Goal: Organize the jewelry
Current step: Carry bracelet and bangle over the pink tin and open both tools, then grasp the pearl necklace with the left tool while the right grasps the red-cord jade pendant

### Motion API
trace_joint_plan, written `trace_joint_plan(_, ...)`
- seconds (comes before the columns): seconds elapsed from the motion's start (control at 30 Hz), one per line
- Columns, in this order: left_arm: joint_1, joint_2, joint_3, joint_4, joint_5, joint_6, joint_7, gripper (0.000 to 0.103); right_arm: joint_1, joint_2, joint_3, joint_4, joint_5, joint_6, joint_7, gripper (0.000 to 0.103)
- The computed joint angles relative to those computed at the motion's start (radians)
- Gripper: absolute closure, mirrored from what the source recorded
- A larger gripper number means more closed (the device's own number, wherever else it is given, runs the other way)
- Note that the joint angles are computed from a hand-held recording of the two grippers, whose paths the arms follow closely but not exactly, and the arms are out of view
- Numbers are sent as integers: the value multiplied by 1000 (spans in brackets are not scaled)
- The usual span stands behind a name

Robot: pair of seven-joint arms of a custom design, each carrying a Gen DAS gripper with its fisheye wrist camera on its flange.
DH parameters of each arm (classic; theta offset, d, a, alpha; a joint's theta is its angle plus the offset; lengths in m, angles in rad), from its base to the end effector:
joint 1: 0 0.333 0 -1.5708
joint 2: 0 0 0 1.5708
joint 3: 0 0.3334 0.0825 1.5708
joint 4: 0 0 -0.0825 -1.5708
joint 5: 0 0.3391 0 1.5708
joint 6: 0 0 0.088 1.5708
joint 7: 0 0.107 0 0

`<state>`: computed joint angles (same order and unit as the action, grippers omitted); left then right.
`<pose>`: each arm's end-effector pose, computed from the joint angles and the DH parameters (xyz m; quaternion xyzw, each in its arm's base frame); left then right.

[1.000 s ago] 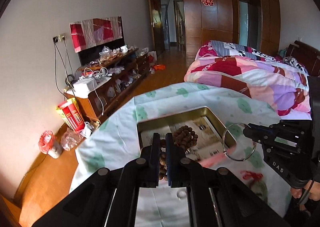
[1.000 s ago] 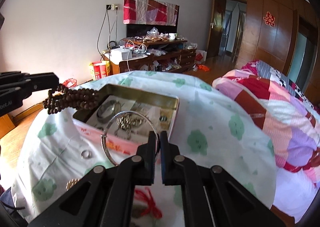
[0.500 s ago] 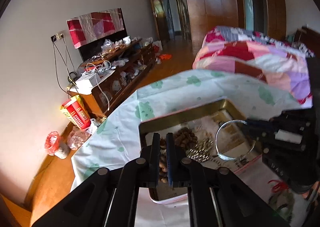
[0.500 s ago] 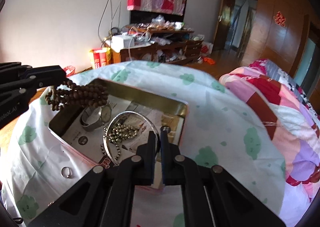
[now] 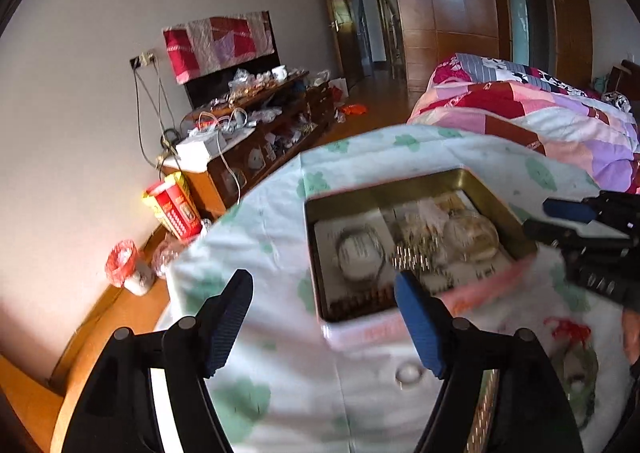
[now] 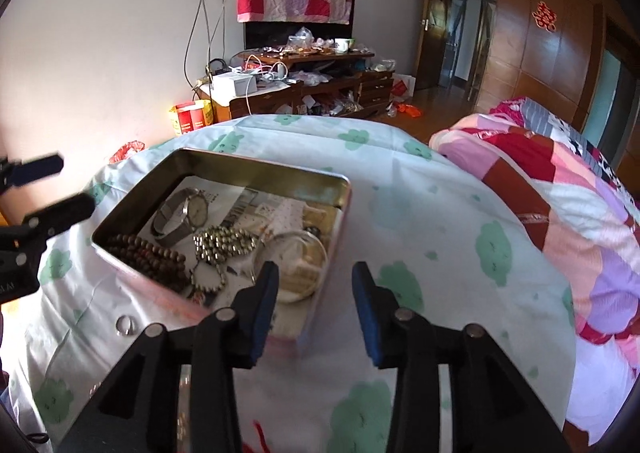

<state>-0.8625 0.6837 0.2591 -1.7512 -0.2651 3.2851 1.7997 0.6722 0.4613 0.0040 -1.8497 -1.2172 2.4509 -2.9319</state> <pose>0.5633 -0.4049 0.3440 -0.3880 0.8170 -0.3389 0.2592 0.4921 0.3941 0.3335 -0.5920 0.7010 -0.3307 0.2207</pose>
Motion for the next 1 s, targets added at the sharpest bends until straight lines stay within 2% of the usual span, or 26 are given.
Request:
trace_joint_plan(0.03,-12,-11,8,-30,-5,12,-3,29,4,-11,0,-18,-5,1,18,63)
trace_joint_plan(0.2,20,-77,-66,-172,-29,66,42,29,15,-63,22,-106,-30,-4,105,63)
trace_joint_plan(0.3,8,-98,-77,-227,-66,93,82,29,21,-88,41,-146,-58,-1,166,62)
trace_joint_plan(0.4,19,-116,-112,-275,-96,116,120,29,29,-106,62,-176,-90,5,232,57)
trace_joint_plan(0.5,-21,-107,-87,-285,-154,117,155,29,30,-105,78,-188,-114,20,275,56)
trace_joint_plan(0.6,-4,-103,-109,-283,-185,108,177,29,32,-81,86,-178,-114,38,280,56)
trace_joint_plan(0.73,58,-115,-184,-295,-180,115,191,29,30,-44,74,-164,-120,88,281,56)
trace_joint_plan(0.77,60,-116,-190,-297,-180,120,196,29,28,-38,70,-161,-129,107,286,60)
trace_joint_plan(0.8,56,-116,-190,-299,-182,126,203,29,24,-33,65,-160,-141,132,293,81)
trace_joint_plan(0.83,63,-118,-200,-301,-182,130,209,29,24,-31,61,-158,-152,147,302,93)
trace_joint_plan(1.0,113,-125,-262,-306,-173,141,231,29,60,-66,58,-177,-187,72,353,96)
